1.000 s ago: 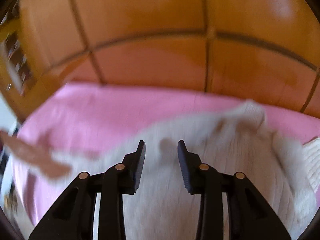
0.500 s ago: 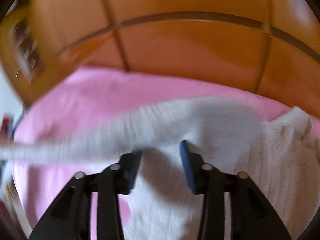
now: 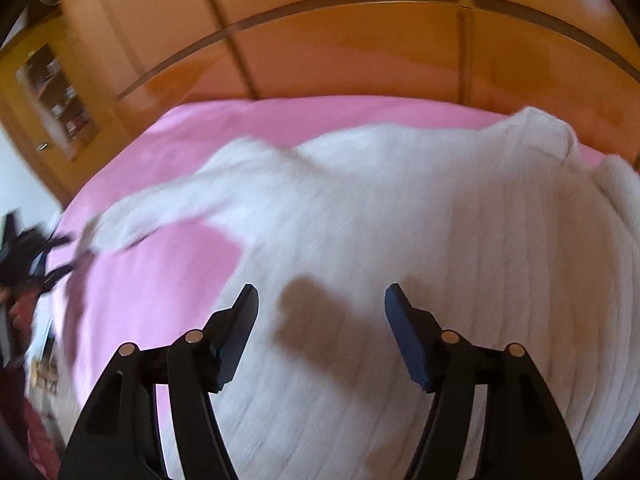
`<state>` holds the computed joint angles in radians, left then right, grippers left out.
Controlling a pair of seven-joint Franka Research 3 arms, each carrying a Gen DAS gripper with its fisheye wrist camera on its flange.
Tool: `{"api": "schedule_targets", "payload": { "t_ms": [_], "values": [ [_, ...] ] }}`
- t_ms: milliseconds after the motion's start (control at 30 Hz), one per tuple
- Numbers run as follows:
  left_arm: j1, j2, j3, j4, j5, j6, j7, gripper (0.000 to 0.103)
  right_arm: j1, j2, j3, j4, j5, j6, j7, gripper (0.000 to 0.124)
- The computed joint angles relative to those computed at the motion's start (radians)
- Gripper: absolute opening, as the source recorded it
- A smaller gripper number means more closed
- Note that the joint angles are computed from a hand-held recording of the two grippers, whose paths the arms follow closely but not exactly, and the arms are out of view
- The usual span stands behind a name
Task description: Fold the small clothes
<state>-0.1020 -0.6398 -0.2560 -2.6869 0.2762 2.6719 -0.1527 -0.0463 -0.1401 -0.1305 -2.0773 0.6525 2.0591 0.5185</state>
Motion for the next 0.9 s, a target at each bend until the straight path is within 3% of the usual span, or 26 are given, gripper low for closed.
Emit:
{"api": "schedule_targets", "payload": {
  "t_ms": [33,67,100,133,233,333,400,467,533,567,600,633,667,700,767,900],
  "values": [
    [0.033,0.021,-0.033,0.021,0.029,-0.015,-0.021,0.062,0.001,-0.02,-0.001,-0.014,-0.002,-0.02,-0.013,0.07],
    [0.059,0.052,-0.056,0.052,0.073,-0.023,-0.029,0.052,0.002,-0.042,-0.004,-0.033,-0.009,-0.056,-0.031,0.071],
    [0.059,0.076,-0.045,0.059,0.09,0.011,-0.011,0.011,0.004,-0.051,-0.005,-0.039,-0.017,-0.09,-0.04,0.072],
    [0.039,0.115,-0.015,0.077,0.063,0.052,0.038,0.005,0.01,-0.048,-0.001,-0.036,-0.022,-0.104,-0.044,0.073],
    [0.092,0.082,-0.064,0.123,0.174,0.042,-0.001,0.004,0.022,-0.089,0.01,-0.086,-0.046,-0.098,-0.071,0.074],
    [0.14,-0.062,-0.114,0.121,0.255,0.008,-0.068,0.004,0.023,-0.084,-0.026,-0.051,-0.018,-0.291,-0.102,0.074],
    [0.139,-0.124,-0.13,0.131,0.274,-0.106,-0.061,0.004,0.018,-0.108,-0.018,-0.081,-0.029,-0.301,-0.122,0.075],
    [0.113,-0.107,-0.124,0.155,0.253,-0.259,-0.024,0.004,0.017,-0.131,-0.008,-0.142,-0.018,-0.246,-0.13,0.075],
    [0.037,-0.008,-0.06,0.188,0.24,-0.366,0.029,0.006,0.021,-0.153,-0.008,-0.177,0.012,-0.208,-0.148,0.077],
    [0.045,0.045,-0.066,0.213,0.15,-0.418,0.103,0.009,0.022,-0.161,-0.007,-0.181,0.008,-0.205,-0.141,0.077],
    [0.048,0.064,-0.074,0.213,0.089,-0.44,0.135,0.021,0.021,-0.162,-0.011,-0.173,0.007,-0.219,-0.128,0.076],
    [0.023,0.062,-0.058,0.189,0.069,-0.407,0.126,0.037,0.018,-0.156,-0.019,-0.159,0.006,-0.241,-0.114,0.075],
    [-0.038,0.052,-0.022,0.152,0.097,-0.318,0.067,0.042,0.011,-0.148,-0.029,-0.141,0.008,-0.267,-0.094,0.075],
    [-0.063,0.04,-0.01,0.113,0.122,-0.222,0.031,0.044,0.004,-0.144,-0.035,-0.13,0.01,-0.275,-0.086,0.075],
    [-0.078,0.039,-0.038,0.078,0.11,-0.065,0.037,0.044,-0.023,-0.139,-0.058,-0.111,0.013,-0.274,-0.078,0.075],
    [-0.147,0.103,-0.069,0.066,0.112,0.204,0.092,0.044,-0.089,-0.089,-0.094,-0.05,0.007,-0.238,-0.028,0.075]
  ]
}}
